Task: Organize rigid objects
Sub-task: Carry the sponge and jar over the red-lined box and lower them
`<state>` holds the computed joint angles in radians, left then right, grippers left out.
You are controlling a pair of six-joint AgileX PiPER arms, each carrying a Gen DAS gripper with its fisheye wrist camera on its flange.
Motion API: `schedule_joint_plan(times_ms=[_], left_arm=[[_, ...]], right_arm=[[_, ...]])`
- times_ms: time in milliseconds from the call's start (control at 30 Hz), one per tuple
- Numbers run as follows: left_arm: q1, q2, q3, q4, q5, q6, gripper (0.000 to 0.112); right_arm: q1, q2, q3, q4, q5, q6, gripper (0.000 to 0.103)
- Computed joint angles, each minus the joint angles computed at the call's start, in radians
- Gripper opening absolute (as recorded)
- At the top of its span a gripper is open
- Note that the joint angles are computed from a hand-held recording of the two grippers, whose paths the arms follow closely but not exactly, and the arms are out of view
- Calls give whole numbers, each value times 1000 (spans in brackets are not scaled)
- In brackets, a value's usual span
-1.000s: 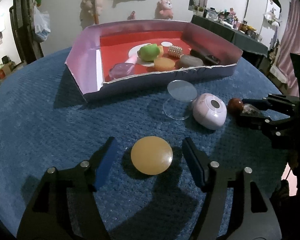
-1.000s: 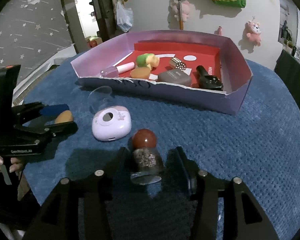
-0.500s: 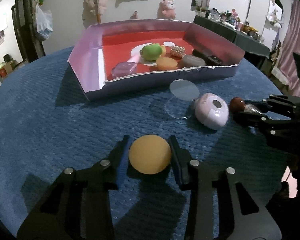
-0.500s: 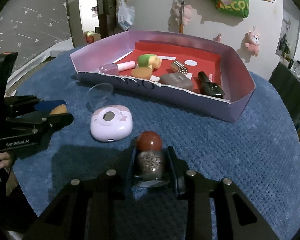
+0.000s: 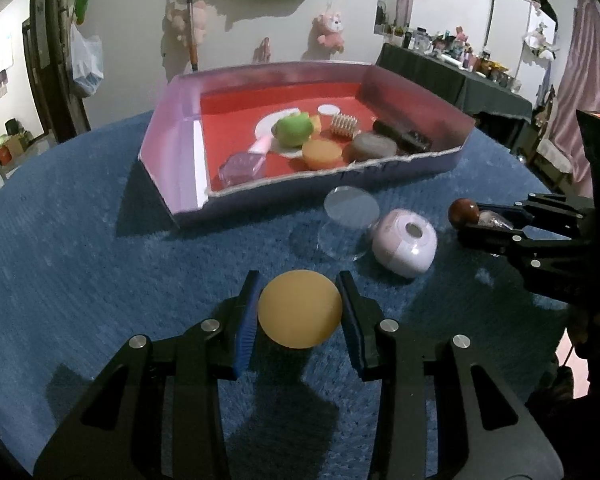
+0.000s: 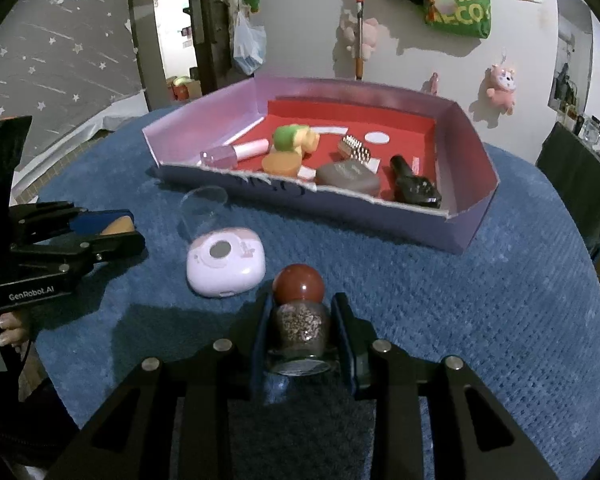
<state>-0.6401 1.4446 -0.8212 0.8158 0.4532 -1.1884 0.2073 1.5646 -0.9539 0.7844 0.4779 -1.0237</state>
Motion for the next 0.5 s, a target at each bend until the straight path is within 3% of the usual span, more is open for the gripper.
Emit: schedule_joint_plan(times_ms=[133,233,400,500], left_arm=[[11,-10,-66,-47,28,93,35],[63,14,-163,-150,45,248,35],[184,157,-424,-406,113,625,35],[235,288,-626,-503,213,793,35]], right_arm=[[-12,-16,-35,-1,28,12,33],[-28,-1,-121,-18,81,47,33],[-25,127,-412,-150,172,197,33],[-22,279,-669,-253,279,332,33]])
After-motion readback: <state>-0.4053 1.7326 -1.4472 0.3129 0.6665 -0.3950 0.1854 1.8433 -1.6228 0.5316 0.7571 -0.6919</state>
